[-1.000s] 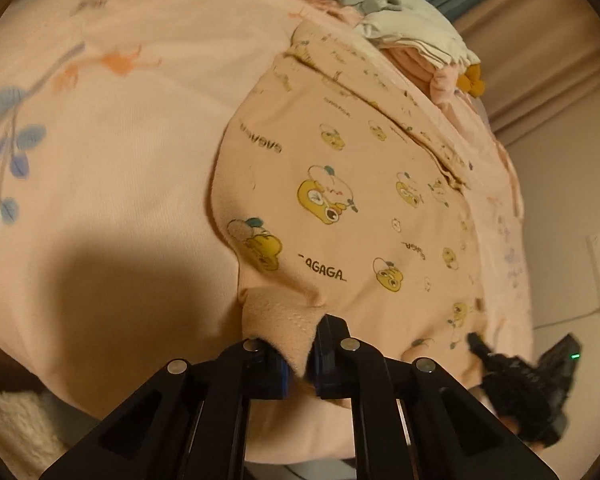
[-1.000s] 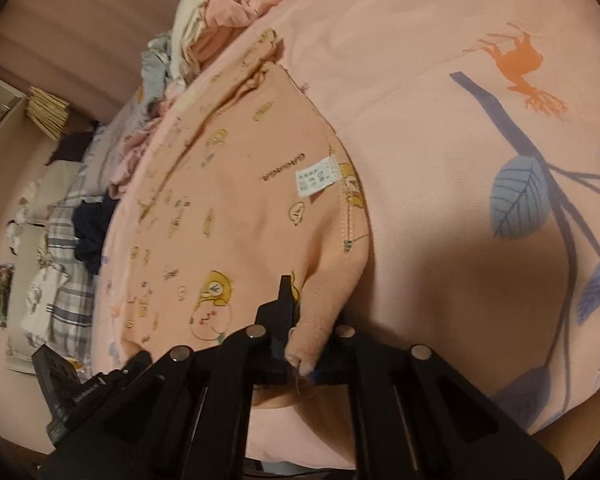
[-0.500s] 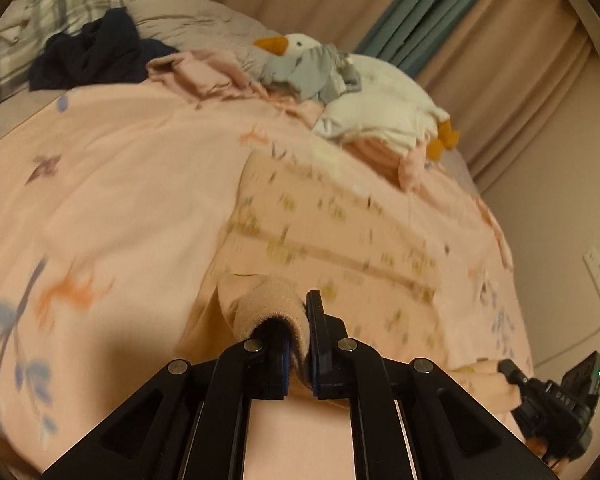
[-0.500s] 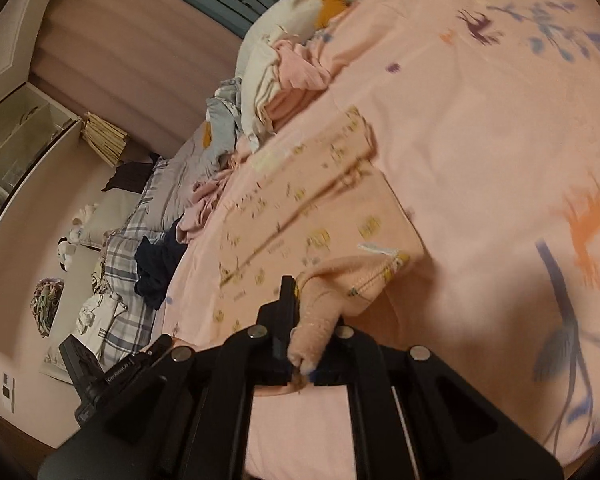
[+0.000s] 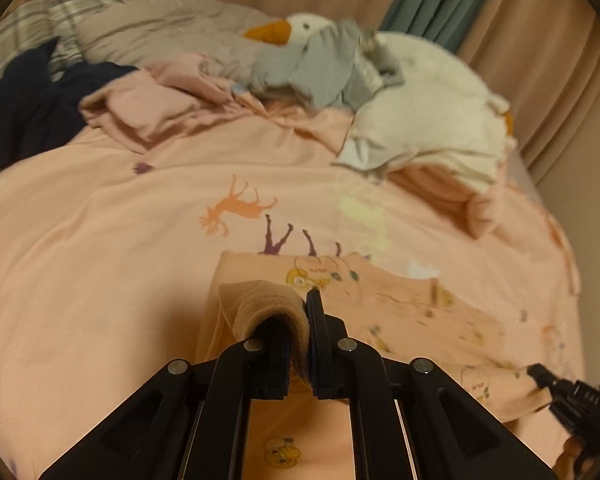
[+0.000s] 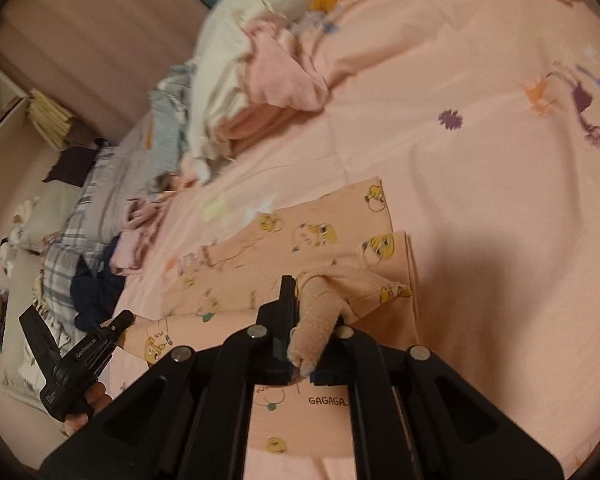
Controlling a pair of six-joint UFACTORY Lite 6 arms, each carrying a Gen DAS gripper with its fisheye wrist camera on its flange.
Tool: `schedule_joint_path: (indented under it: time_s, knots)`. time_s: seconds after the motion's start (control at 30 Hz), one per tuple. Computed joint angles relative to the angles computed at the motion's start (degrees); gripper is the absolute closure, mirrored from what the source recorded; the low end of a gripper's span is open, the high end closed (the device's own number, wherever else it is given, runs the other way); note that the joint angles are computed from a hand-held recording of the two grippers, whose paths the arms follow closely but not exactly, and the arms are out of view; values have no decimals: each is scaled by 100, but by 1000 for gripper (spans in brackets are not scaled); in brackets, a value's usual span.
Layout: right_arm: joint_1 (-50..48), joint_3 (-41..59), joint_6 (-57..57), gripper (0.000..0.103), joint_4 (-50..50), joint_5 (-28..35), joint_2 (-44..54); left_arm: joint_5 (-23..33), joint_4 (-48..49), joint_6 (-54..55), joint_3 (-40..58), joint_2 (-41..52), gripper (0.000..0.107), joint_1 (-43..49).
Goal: Fold small clothes
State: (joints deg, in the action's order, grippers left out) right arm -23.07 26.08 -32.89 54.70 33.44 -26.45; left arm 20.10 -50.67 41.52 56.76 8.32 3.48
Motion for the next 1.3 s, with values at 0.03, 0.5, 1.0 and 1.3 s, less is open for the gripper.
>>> schedule_joint_path:
  time_s: [0.03, 0.5, 1.0, 1.3]
  knots:
    - [48, 164, -331, 97, 262, -269, 600, -116, 112, -137, 136, 280, 100, -70]
    - [-2510, 846, -841, 54, -149, 1307, 747, 1170, 644, 39, 740, 49, 85, 1099]
    - [14, 457, -543, 90, -664, -14, 1130, 1618, 727, -600, 1870, 1827, 85, 373]
    - [-1634, 1243, -1118, 81, -187, 1133, 733, 2028, 490, -145, 2017, 1146, 58, 1424]
